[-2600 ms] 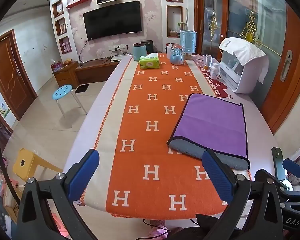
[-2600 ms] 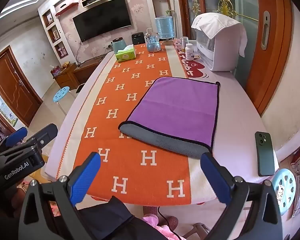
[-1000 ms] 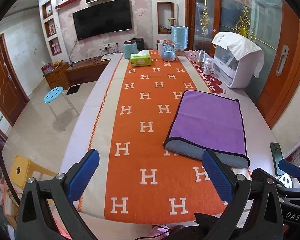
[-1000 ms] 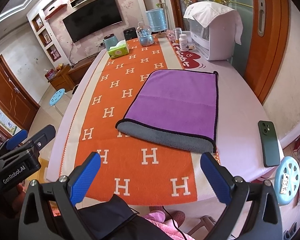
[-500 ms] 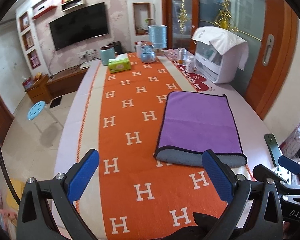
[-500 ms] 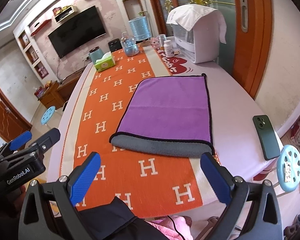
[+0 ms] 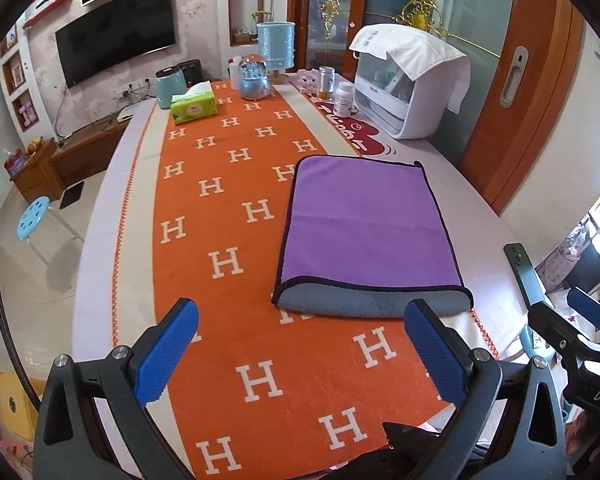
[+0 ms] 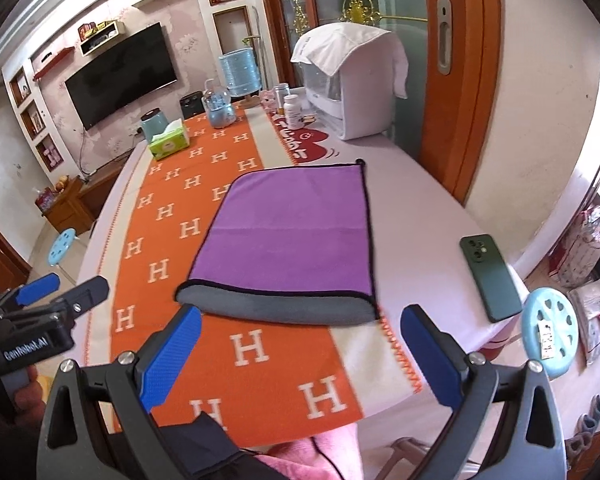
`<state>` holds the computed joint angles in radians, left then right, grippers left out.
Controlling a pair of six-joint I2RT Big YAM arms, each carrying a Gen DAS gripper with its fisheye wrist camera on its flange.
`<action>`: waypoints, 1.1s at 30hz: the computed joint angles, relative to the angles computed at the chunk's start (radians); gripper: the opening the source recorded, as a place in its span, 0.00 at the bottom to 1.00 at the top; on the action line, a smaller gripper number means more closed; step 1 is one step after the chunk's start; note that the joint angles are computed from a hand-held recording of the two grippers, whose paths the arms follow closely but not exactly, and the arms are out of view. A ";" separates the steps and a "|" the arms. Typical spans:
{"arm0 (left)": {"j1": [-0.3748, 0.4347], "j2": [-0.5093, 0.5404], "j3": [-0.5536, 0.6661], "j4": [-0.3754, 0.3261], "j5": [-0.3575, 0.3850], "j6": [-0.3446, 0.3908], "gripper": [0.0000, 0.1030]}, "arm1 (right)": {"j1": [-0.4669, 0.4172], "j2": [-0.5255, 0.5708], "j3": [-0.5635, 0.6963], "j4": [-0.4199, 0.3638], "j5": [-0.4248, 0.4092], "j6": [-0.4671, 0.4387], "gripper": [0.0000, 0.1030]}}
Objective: Fold towel
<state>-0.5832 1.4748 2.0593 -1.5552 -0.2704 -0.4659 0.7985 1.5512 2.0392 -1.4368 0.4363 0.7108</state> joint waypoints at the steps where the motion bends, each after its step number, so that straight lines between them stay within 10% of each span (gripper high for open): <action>1: 0.004 0.006 0.003 -0.002 0.005 0.002 0.99 | -0.008 -0.004 -0.010 0.005 -0.001 -0.011 0.97; 33: 0.159 0.229 0.031 0.004 0.093 0.264 0.99 | -0.248 0.010 -0.249 0.186 -0.334 -0.318 0.78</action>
